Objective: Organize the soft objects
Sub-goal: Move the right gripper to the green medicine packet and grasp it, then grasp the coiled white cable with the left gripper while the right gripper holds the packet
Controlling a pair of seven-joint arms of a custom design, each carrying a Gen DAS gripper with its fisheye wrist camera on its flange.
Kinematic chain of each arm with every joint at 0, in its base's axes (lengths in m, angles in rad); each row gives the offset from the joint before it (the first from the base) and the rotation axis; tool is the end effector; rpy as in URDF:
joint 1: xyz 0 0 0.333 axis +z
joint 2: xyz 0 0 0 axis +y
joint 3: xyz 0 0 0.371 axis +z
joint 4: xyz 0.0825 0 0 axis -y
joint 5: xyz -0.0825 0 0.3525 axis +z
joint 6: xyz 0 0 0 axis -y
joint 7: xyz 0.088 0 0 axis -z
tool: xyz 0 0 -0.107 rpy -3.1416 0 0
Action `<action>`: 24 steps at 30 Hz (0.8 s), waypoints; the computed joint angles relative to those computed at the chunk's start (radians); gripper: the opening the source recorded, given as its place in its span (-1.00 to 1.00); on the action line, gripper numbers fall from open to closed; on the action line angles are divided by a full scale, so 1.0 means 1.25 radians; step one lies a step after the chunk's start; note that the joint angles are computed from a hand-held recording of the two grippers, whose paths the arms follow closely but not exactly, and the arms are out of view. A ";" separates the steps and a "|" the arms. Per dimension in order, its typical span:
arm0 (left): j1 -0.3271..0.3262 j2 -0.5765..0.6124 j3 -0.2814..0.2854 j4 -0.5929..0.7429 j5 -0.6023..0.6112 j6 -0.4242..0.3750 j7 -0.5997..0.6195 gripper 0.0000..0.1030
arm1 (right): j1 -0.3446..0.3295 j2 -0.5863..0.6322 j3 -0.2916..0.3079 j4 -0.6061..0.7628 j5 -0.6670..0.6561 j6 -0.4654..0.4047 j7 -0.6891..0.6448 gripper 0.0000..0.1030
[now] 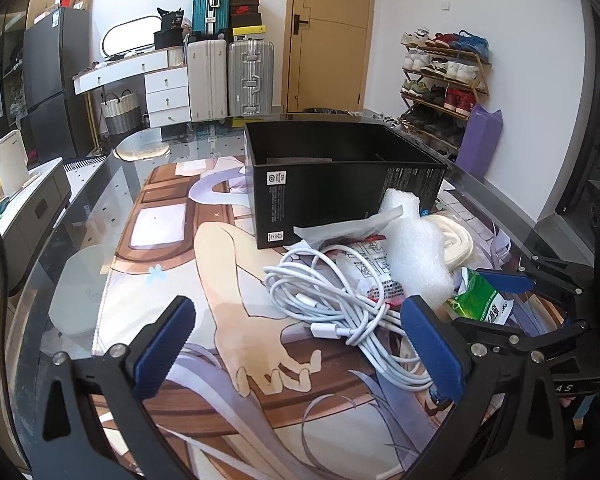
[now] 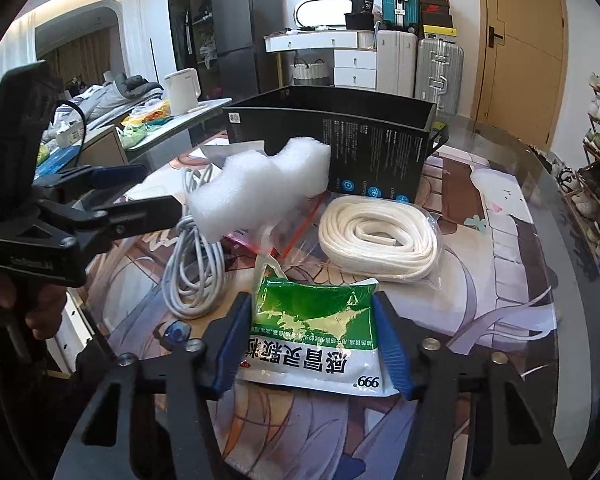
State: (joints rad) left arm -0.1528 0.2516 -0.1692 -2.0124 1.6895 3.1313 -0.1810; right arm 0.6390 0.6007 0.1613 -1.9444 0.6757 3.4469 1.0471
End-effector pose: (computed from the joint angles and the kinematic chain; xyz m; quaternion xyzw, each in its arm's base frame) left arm 0.5182 -0.2561 0.4386 -0.5618 0.7085 -0.3613 0.2277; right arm 0.5246 0.4094 0.3329 -0.7895 0.4587 -0.1755 0.3682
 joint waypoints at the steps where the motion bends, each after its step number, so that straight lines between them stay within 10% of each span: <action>1: 0.000 0.001 0.000 -0.001 -0.010 0.003 0.010 1.00 | -0.008 -0.001 0.010 -0.004 -0.005 0.008 0.001 0.13; 7: -0.021 0.010 0.015 -0.027 -0.190 0.012 0.190 1.00 | -0.058 -0.012 0.066 -0.033 -0.044 0.066 0.025 0.13; 14: 0.038 0.032 -0.081 -0.063 -0.519 0.019 0.505 1.00 | -0.063 -0.020 0.065 -0.044 -0.055 0.077 0.045 0.13; 24: -0.050 0.026 -0.016 -0.063 -0.649 -0.045 0.599 1.00 | -0.061 -0.018 0.061 -0.046 -0.069 0.080 0.049 0.13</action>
State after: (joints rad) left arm -0.2156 0.2843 -0.1898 -2.0906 0.8783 3.0745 0.5683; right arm 0.5631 0.5785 0.2370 -2.0014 0.5895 3.5473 1.1079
